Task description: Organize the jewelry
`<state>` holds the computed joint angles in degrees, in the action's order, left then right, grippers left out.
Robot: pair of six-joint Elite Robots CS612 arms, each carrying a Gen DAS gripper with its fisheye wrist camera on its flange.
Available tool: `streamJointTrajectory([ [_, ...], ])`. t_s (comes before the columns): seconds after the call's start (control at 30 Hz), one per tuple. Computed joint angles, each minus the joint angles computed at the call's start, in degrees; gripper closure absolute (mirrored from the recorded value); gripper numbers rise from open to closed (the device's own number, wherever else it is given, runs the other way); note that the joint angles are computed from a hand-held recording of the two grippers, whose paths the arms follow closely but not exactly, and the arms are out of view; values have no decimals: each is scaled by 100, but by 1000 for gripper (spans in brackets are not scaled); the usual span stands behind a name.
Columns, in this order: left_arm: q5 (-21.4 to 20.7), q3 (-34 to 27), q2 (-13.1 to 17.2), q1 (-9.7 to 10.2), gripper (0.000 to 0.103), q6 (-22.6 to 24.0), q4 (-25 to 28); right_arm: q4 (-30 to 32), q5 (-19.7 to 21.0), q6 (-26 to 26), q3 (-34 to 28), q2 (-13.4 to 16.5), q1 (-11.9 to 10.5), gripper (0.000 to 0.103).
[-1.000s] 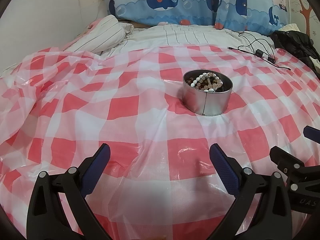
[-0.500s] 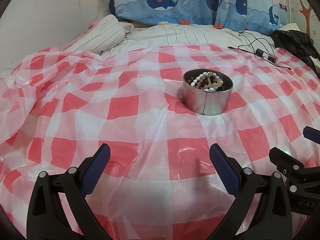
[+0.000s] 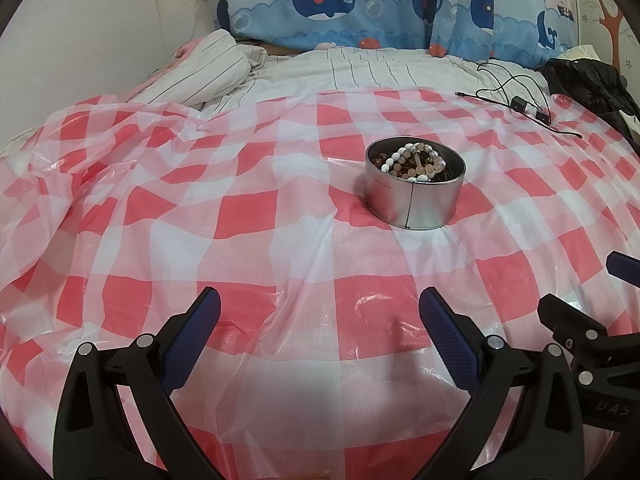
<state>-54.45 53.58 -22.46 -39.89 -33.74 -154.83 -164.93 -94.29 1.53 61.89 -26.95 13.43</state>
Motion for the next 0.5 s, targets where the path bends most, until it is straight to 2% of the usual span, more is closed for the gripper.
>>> streamJointTrajectory([
  [0.5, 49, -12, 2, -9, 8, -18, 86, 18, -9, -2, -15, 12, 6, 7],
])
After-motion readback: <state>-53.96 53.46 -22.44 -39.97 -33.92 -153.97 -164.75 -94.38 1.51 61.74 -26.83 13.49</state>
